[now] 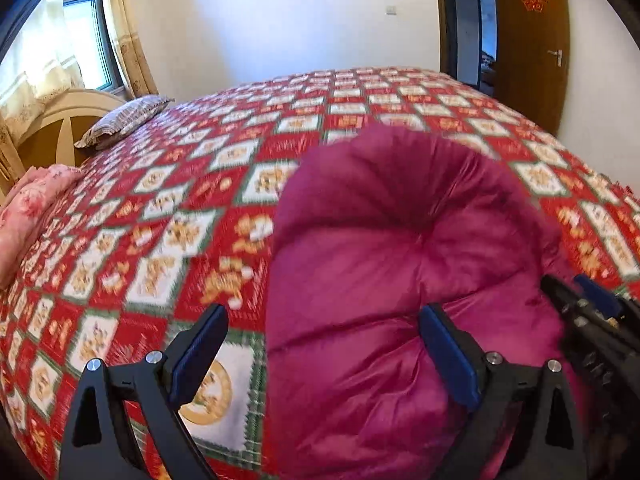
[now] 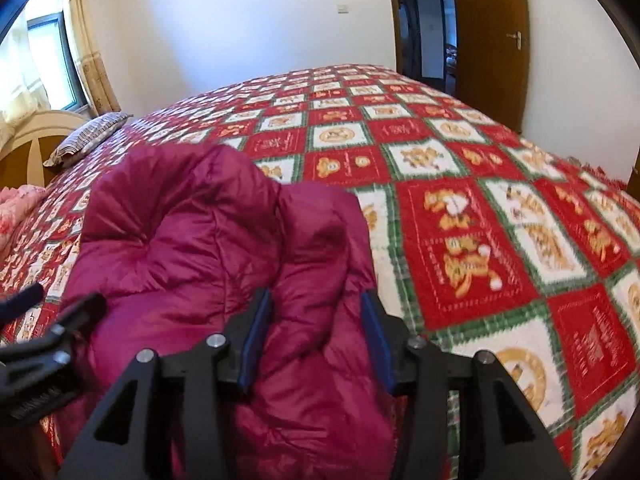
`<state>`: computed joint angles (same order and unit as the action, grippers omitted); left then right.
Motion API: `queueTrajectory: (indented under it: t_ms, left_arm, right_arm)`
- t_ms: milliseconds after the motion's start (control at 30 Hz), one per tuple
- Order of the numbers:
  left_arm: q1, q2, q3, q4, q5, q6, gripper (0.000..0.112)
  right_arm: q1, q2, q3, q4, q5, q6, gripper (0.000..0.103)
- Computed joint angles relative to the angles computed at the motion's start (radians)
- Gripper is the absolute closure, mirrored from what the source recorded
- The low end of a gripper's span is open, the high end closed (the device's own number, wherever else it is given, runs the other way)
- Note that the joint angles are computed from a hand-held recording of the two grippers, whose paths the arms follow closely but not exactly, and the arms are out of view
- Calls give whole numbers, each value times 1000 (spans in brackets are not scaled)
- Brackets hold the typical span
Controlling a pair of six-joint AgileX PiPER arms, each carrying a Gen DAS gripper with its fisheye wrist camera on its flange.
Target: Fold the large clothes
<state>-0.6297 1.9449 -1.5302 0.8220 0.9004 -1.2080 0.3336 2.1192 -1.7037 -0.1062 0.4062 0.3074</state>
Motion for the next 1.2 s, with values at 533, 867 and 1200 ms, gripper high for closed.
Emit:
queueTrajectory:
  t_ms: [533,867,1200]
  left_arm:
    - [21,-190,218,97,-94,-189,15]
    - [-16,-113,218,101,-72,-151,15]
    - [69,-132,265,-48,-270,-54,15]
  right_arm:
    - [-72,-93,125,335,-57,-283,38]
    - [-119,-72,161,640,-42,-548,34]
    - [-133,-37,133,779,25,-702,37]
